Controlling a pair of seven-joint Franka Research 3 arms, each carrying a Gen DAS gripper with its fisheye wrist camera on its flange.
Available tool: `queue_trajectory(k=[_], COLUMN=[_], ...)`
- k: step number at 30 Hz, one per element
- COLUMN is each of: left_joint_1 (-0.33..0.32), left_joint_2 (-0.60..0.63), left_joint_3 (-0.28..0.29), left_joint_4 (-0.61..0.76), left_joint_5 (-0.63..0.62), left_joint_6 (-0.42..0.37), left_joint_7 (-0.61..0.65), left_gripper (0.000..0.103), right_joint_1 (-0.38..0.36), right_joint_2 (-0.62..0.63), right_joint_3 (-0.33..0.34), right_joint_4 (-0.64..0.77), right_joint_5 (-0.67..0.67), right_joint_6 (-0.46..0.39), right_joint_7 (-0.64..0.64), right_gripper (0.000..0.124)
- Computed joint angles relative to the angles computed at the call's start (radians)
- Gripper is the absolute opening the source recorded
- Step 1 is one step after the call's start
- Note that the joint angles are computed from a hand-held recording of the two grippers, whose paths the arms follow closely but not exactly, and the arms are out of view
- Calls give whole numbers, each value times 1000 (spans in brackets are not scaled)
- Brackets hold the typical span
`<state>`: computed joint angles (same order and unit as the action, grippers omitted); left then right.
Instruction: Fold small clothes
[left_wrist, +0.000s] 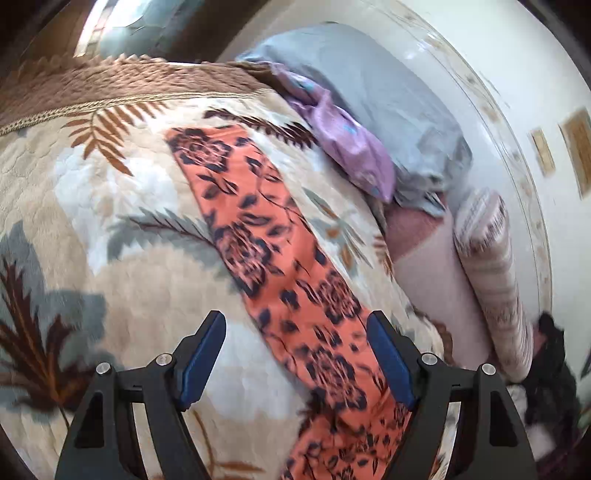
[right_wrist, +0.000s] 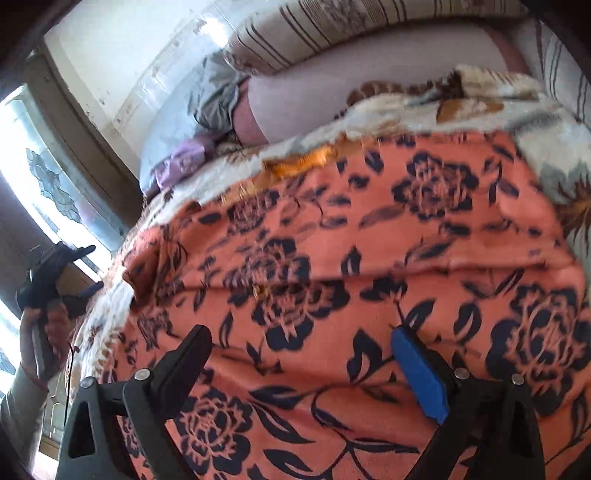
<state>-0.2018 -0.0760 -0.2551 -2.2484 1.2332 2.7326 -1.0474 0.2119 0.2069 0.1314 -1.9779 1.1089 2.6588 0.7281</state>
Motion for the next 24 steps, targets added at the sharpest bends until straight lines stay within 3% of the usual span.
queue_trajectory(k=[3, 7, 12, 14, 15, 16, 18, 21, 24], left_joint_1=[61, 116, 121, 119, 120, 126, 125, 93, 47], left_joint_2=[11, 83, 127, 136, 136, 138, 127, 103, 67], left_joint_3=[55, 104, 125, 125, 120, 116, 135, 104, 64], left_joint_4=[-29, 4, 37, 42, 40, 34, 15, 75, 173], left_joint_5=[22, -7, -28, -126, -245, -322, -335, -392, -291], left_joint_6=[73, 151, 124, 90, 51, 27, 67, -122, -299], left_joint_7=[-44, 34, 111, 199, 308, 372, 370, 511, 578], left_gripper=[79, 78, 77, 59, 24, 6, 5, 5, 5], right_joint_1=[-16, -5, -10, -8, -9, -9, -10, -11, -16], right_joint_2=[13, 11, 12, 13, 14, 15, 17, 18, 17], right_joint_3=[-2, -3, 0, 0, 0, 0, 1, 1, 3], right_joint_4=[18, 13, 14, 15, 15, 15, 17, 17, 16], right_joint_5=[14, -21, 1, -2, 0, 1, 3, 8, 29], right_joint_6=[-51, -33, -39, -37, -37, -38, -39, -40, -45], right_joint_7=[2, 16, 7, 8, 6, 5, 3, 1, -13], right_gripper=[101, 102, 102, 102, 102, 102, 102, 102, 102])
